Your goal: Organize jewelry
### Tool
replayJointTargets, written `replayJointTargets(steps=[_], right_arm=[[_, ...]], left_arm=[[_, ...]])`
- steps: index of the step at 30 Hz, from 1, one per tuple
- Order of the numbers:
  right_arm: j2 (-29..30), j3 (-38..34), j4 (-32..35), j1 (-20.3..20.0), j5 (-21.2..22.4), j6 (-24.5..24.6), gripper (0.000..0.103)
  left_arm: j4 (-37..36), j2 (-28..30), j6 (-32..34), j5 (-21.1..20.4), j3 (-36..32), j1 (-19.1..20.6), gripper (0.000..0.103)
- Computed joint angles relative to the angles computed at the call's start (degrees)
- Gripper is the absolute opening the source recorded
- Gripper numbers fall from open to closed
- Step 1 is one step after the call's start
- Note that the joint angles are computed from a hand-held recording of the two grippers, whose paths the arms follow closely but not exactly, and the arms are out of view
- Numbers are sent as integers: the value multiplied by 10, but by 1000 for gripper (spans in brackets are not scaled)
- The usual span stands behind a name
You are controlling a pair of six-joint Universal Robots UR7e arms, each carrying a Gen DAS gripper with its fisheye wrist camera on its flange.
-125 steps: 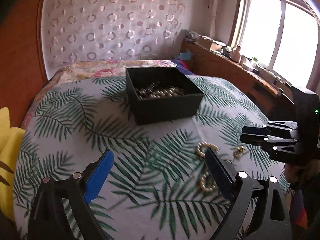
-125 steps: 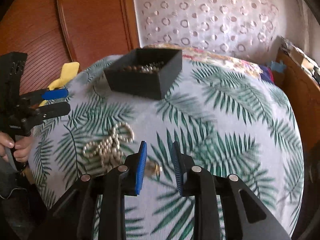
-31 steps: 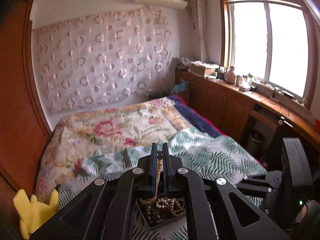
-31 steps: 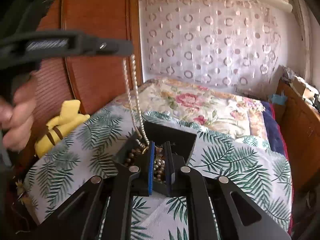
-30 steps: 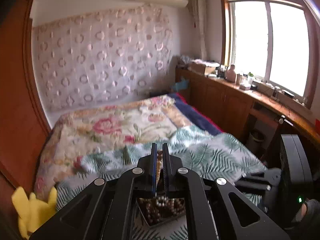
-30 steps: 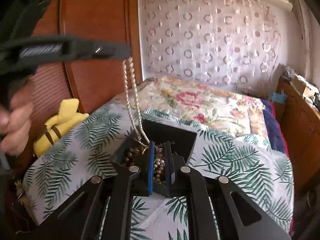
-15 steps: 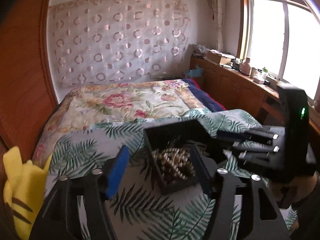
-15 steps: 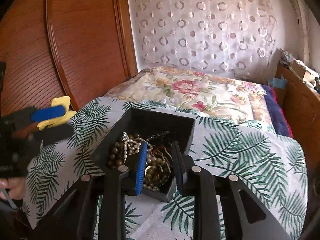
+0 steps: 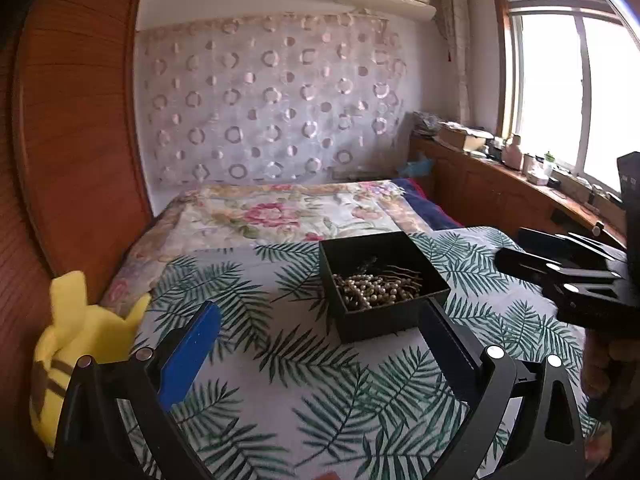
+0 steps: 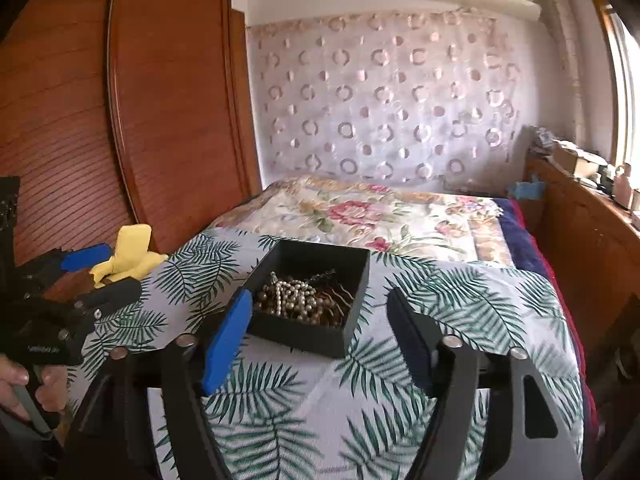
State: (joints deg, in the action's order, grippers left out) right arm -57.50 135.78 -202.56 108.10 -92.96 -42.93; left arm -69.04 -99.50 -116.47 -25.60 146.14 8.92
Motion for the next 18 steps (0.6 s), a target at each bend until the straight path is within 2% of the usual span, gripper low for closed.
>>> replayJointTargets(steps=[6, 12, 18], right_arm=[[-45, 66, -64, -16, 9, 8, 101], [-55, 95, -114, -25, -10, 12, 101], [-49, 104, -146, -33, -14, 12, 101]], left_arm=[[66, 13, -77, -53, -7, -61, 95], [91, 29, -117, -96, -9, -99, 95], [93, 40, -125, -106, -11, -105, 95]])
